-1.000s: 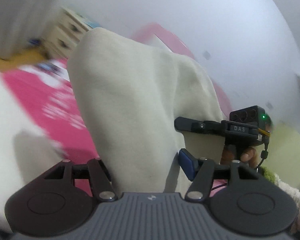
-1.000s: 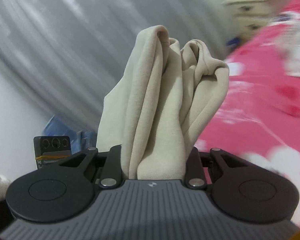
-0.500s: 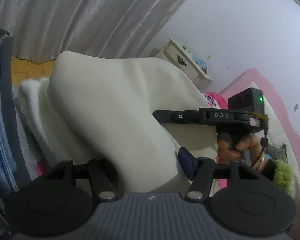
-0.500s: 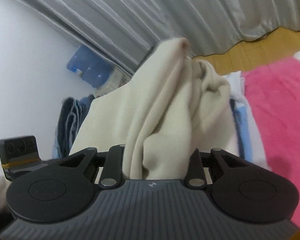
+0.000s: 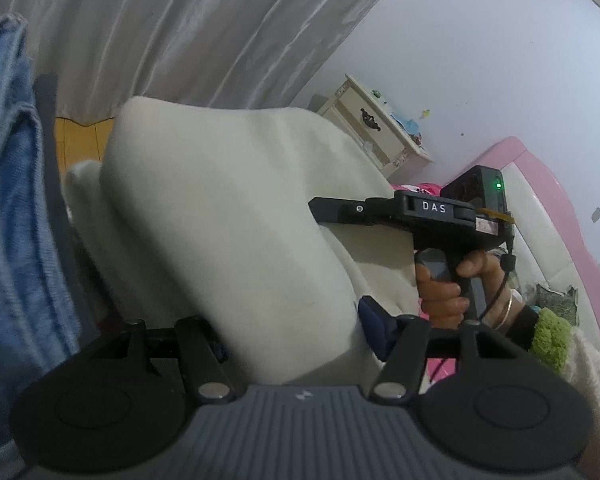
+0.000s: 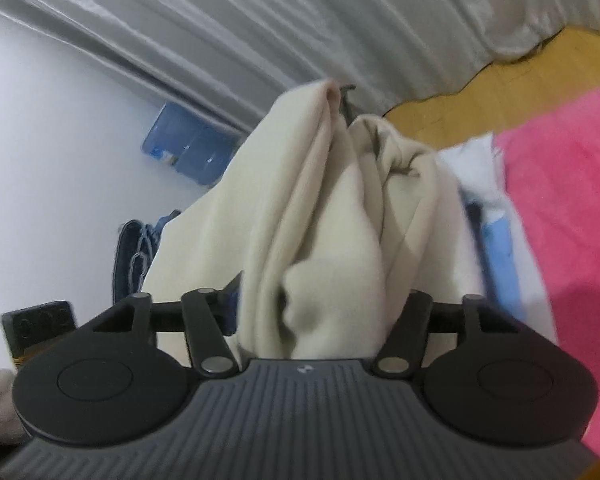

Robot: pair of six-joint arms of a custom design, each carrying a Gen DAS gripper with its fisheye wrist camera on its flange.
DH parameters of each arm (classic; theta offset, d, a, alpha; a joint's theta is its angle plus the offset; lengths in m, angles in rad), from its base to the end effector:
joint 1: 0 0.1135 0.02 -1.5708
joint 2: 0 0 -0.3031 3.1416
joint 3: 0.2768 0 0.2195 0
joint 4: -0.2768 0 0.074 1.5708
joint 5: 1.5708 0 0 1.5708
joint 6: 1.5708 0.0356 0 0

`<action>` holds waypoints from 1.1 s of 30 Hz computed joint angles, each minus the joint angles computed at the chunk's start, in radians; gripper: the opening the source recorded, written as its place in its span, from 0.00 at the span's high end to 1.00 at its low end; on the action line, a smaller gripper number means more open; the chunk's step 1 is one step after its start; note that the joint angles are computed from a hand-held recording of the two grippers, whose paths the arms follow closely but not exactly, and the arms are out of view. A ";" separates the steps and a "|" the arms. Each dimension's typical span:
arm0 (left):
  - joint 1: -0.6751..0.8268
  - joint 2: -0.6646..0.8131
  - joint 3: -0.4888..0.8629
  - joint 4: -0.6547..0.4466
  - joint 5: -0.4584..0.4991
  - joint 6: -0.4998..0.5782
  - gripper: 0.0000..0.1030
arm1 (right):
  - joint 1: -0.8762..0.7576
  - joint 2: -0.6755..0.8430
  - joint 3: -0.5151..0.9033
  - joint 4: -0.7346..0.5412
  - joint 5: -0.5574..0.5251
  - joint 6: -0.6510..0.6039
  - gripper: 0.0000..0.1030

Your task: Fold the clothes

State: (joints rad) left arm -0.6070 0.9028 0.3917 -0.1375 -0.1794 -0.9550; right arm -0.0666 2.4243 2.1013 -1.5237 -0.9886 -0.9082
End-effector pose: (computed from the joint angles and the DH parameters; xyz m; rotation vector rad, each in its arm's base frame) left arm 0.1126 -0.0704 0.2346 -0.4966 2.2349 -0.6539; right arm 0.4432 0.0002 0.2126 -0.8702 2.4131 1.3843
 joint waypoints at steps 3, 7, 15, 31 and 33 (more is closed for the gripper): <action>-0.011 -0.116 0.047 -0.176 0.003 0.010 0.40 | -0.004 -0.069 -0.055 0.110 0.039 0.078 0.35; -0.138 -0.243 0.173 -0.469 -0.078 -0.025 0.40 | -0.043 -0.115 -0.094 0.193 0.054 0.103 0.31; -0.582 -0.199 0.340 -0.676 -0.556 -0.214 0.40 | -0.214 -0.350 -0.346 0.457 -0.059 0.039 0.50; -0.182 0.310 0.275 -0.362 -0.590 0.125 0.47 | -0.200 -0.625 -1.105 0.849 0.060 -0.345 0.79; -0.185 0.287 0.334 -0.390 -0.571 0.150 0.47 | -0.203 -0.662 -1.095 0.830 0.091 -0.347 0.78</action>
State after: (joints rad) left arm -0.7923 1.1901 0.7253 -0.5280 -0.7505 -0.8048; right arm -0.2696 1.7622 1.0065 -0.6935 -0.8981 -1.2555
